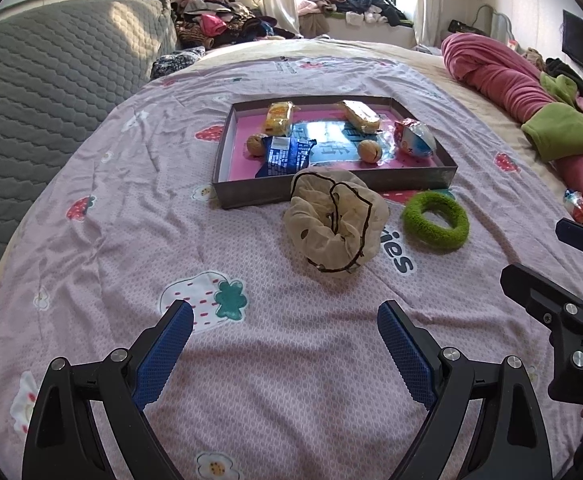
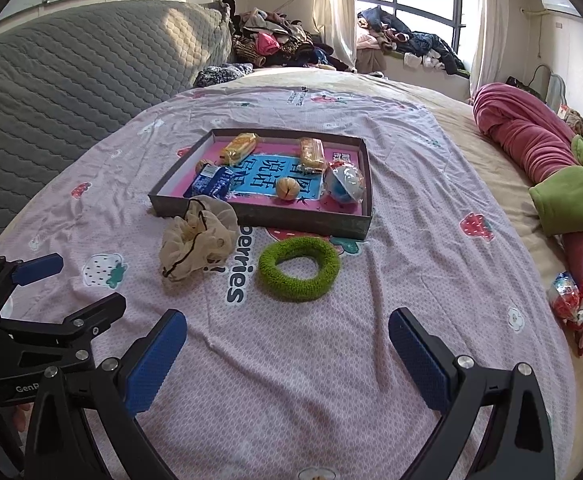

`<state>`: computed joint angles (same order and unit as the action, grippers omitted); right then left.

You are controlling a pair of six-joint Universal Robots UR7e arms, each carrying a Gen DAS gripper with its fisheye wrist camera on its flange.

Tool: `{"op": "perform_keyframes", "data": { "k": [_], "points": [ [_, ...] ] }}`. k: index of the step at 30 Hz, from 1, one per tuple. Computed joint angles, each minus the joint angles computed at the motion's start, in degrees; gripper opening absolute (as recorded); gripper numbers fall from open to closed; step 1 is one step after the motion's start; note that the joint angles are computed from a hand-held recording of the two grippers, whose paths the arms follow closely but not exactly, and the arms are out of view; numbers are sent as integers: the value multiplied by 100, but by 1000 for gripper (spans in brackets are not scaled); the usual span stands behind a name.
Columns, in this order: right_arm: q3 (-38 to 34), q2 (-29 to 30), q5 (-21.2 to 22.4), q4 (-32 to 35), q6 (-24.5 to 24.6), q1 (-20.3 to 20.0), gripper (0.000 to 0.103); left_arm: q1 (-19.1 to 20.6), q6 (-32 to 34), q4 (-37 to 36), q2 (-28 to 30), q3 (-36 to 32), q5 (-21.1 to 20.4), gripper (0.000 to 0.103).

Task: Organize objects
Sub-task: 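Withdraw both tools from the tray toward the beige scrunchie and green ring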

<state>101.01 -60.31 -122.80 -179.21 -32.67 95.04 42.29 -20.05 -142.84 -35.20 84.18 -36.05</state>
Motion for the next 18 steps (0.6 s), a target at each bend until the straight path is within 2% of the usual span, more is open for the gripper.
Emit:
{"op": "perform_keyframes", "data": {
  "k": [18],
  "points": [
    [-564,426,-20,349,62,-263,102,246,434,-14,494,-717,-80,94]
  ]
}}
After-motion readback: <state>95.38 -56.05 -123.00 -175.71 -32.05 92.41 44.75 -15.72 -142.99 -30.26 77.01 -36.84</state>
